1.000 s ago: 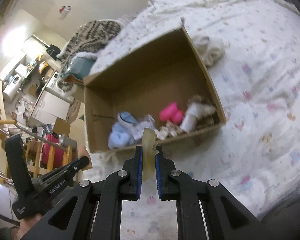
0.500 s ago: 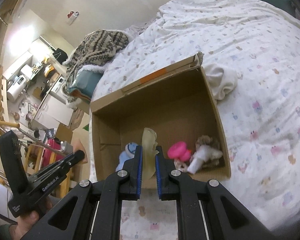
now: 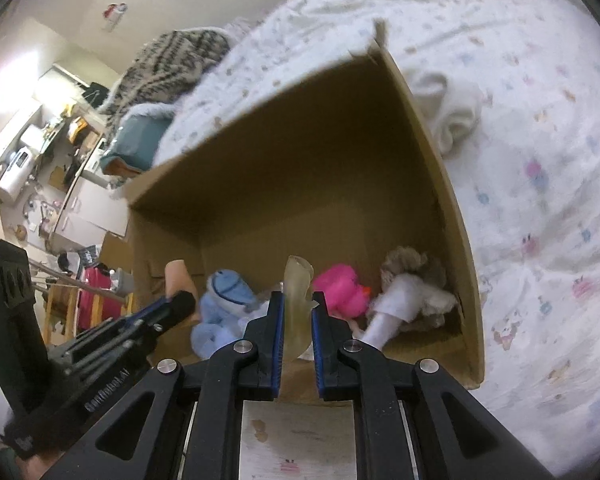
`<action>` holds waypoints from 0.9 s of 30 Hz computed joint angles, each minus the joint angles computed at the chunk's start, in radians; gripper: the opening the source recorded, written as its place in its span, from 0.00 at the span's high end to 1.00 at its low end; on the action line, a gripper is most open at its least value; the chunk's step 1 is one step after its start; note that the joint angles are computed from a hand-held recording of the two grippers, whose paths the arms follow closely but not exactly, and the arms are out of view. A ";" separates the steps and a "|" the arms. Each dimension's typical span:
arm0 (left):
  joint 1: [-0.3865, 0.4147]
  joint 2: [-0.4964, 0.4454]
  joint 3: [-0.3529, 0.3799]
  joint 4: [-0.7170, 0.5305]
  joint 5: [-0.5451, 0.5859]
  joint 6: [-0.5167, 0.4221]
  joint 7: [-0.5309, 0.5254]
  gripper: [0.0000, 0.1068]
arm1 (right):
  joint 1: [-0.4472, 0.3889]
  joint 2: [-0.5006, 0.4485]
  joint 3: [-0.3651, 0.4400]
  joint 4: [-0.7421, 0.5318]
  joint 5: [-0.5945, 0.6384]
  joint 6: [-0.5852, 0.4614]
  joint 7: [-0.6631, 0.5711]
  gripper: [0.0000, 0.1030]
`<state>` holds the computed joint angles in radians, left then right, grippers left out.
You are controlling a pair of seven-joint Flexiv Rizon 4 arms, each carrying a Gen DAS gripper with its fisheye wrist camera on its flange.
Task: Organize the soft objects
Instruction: 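Carry the tan tube with the left tool and the beige piece with the right tool into the box, then open both tools to release the tube and the beige piece in the box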
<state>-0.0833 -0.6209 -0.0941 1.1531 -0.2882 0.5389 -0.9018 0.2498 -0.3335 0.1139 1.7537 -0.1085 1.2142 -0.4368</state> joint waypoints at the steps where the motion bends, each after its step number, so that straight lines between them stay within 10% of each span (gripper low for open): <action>1: -0.007 -0.004 0.004 -0.002 0.011 -0.005 -0.003 0.95 | -0.006 -0.004 0.007 -0.005 0.013 -0.012 -0.006 0.84; 27: -0.038 -0.007 0.027 0.032 0.095 0.019 -0.059 0.83 | -0.013 -0.031 0.017 -0.058 0.081 -0.123 -0.053 0.80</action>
<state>-0.1212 -0.6278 -0.0675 1.1854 -0.1928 0.5576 -0.9613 0.2367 -0.3643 0.1313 1.6962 -0.0278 1.0917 -0.4900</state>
